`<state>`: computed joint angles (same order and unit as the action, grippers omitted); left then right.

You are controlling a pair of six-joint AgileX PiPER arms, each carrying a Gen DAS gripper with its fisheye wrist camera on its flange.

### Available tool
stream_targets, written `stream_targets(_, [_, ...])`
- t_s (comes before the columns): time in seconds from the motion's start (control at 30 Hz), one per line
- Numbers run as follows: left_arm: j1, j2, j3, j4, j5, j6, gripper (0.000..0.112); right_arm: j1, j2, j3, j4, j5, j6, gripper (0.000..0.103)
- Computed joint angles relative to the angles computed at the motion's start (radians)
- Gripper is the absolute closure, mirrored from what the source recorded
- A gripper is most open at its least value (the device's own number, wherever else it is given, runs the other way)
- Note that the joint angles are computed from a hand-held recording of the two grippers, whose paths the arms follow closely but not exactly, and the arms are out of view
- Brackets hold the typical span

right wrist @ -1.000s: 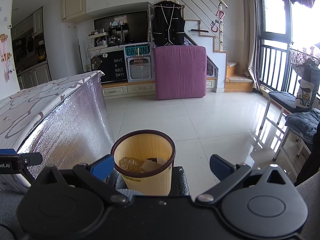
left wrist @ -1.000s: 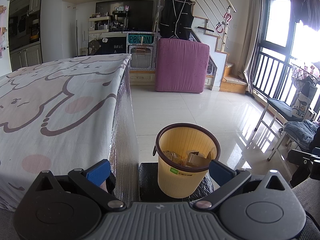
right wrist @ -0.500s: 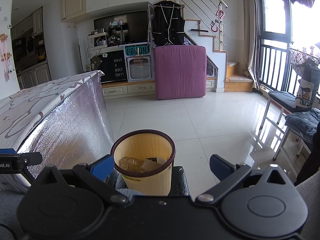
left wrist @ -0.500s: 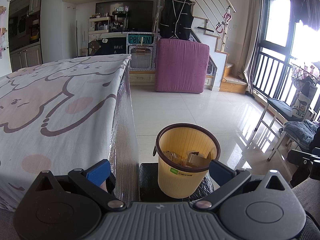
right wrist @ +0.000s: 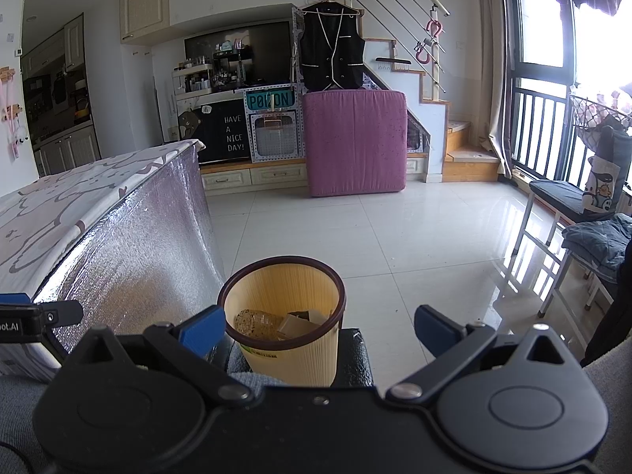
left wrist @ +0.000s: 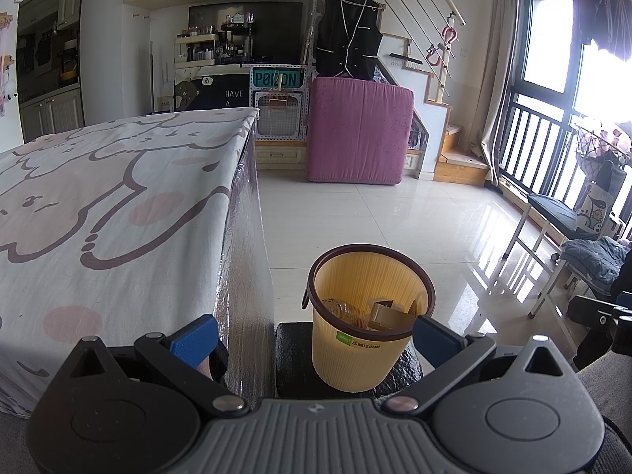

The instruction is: Collect trash

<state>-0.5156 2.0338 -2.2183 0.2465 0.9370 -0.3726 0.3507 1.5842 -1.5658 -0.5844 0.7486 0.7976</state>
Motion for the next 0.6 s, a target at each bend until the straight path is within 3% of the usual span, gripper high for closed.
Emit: stream_targets(0.6, [0.003,0.005,-0.008,-0.001,-0.001,0.007,0.009,-0.001,0.002,-0.003,0.002,0.001,-0.003,0.0])
